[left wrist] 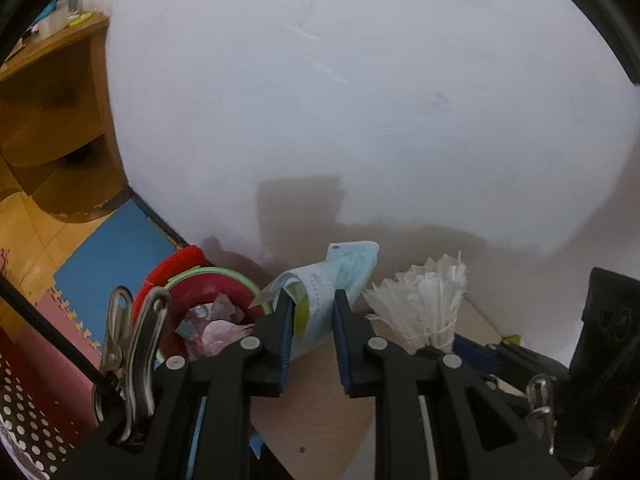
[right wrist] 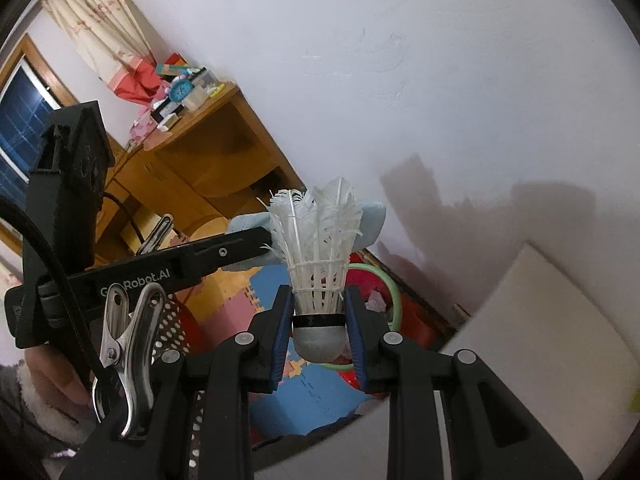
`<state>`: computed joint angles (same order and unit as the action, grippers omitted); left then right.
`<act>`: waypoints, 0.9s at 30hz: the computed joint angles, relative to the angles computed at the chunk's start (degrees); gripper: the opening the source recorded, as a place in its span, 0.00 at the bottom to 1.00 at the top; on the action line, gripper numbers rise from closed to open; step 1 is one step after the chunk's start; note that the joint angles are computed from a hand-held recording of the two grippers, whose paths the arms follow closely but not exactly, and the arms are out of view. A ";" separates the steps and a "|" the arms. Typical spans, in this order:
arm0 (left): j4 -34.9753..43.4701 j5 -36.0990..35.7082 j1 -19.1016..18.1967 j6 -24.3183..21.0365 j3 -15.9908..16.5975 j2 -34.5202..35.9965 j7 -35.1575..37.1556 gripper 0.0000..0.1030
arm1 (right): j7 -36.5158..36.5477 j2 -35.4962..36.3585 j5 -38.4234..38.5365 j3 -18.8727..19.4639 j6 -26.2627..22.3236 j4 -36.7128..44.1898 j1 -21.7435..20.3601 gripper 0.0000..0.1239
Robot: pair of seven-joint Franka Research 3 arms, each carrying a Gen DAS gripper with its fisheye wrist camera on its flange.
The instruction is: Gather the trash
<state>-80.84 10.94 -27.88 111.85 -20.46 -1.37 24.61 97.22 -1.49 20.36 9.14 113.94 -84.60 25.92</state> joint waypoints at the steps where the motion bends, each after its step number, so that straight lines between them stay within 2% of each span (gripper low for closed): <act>1: -2.15 -0.63 0.40 0.90 0.47 -1.27 0.36 0.19 | 0.37 0.46 -0.33 0.13 -0.16 0.33 0.12 0.22; 7: -12.99 -6.18 2.93 4.11 2.31 -7.41 0.02 0.19 | 5.12 6.95 -2.92 1.00 -0.65 5.75 2.00 0.22; 11: -17.18 -8.44 4.23 5.19 2.98 -9.66 0.80 0.19 | 5.19 11.36 -3.55 1.05 -2.26 10.35 3.34 0.22; 13: -20.09 -8.01 5.00 6.94 2.87 -11.27 -1.18 0.19 | 5.25 14.09 -3.98 1.08 -4.12 13.24 4.10 0.22; 19: -23.78 -9.02 5.59 7.10 2.95 -11.67 -1.76 0.19 | 6.24 22.56 -2.92 0.96 -10.03 21.22 5.82 0.22; 25: -30.29 -12.49 5.44 9.34 3.67 -12.22 -1.66 0.19 | 9.82 34.60 -4.34 -0.08 -21.59 35.80 7.99 0.22; 27: -31.80 -12.94 5.51 9.04 3.43 -11.88 -3.28 0.19 | 8.79 34.86 -3.44 -0.03 -20.93 34.41 7.90 0.22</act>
<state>-112.64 -2.00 -22.38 120.88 -17.03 -13.25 21.34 106.02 33.37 16.92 9.12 93.02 -50.19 33.82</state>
